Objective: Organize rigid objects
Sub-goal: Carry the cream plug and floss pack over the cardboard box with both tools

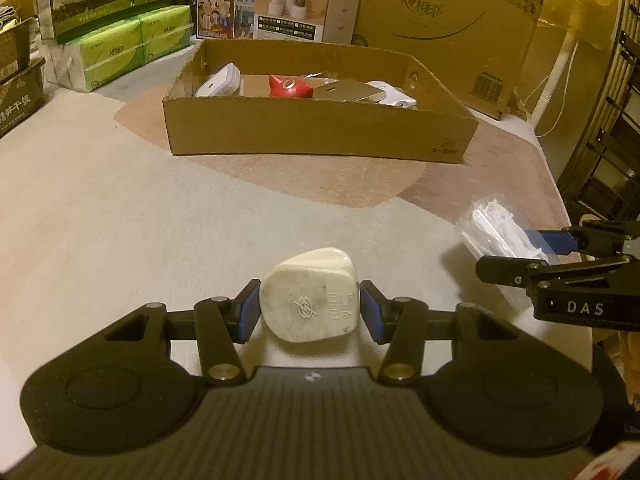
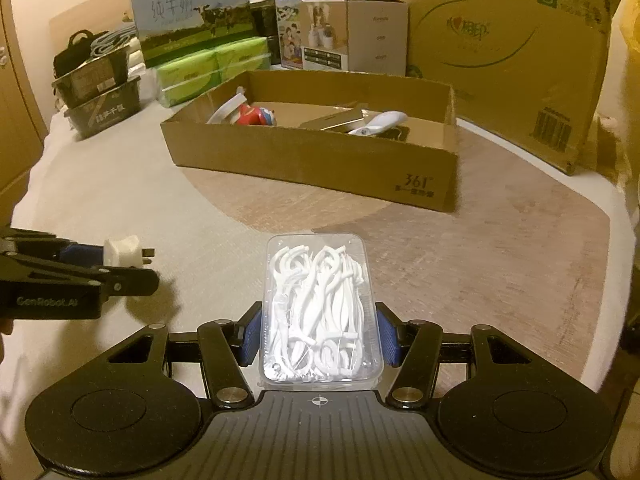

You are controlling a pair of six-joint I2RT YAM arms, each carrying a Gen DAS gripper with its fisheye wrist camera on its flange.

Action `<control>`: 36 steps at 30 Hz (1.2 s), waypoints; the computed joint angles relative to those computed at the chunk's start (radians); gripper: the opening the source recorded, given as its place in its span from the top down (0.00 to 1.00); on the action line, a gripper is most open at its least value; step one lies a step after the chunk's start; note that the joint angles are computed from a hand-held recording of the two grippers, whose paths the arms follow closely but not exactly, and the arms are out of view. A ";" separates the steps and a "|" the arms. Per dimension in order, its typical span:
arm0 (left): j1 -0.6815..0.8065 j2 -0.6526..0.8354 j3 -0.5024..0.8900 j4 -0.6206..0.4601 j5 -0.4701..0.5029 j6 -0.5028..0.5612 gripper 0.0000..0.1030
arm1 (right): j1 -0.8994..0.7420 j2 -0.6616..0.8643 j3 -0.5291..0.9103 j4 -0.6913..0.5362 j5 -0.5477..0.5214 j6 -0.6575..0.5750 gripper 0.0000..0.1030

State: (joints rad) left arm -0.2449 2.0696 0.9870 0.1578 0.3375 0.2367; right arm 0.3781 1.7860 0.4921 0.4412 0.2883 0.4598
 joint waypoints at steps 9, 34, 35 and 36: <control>0.002 -0.077 -0.067 -0.001 0.003 0.015 0.53 | 0.042 -0.088 -0.036 -0.061 0.048 0.035 0.45; -0.006 -0.147 -0.060 -0.037 0.011 0.064 0.53 | 0.037 -0.219 -0.055 -0.173 0.091 0.047 0.45; -0.006 -0.147 -0.057 -0.040 0.011 0.065 0.53 | 0.037 -0.219 -0.056 -0.172 0.091 0.046 0.45; -0.005 -0.145 -0.051 -0.043 0.012 0.067 0.53 | 0.034 -0.219 -0.055 -0.173 0.090 0.042 0.45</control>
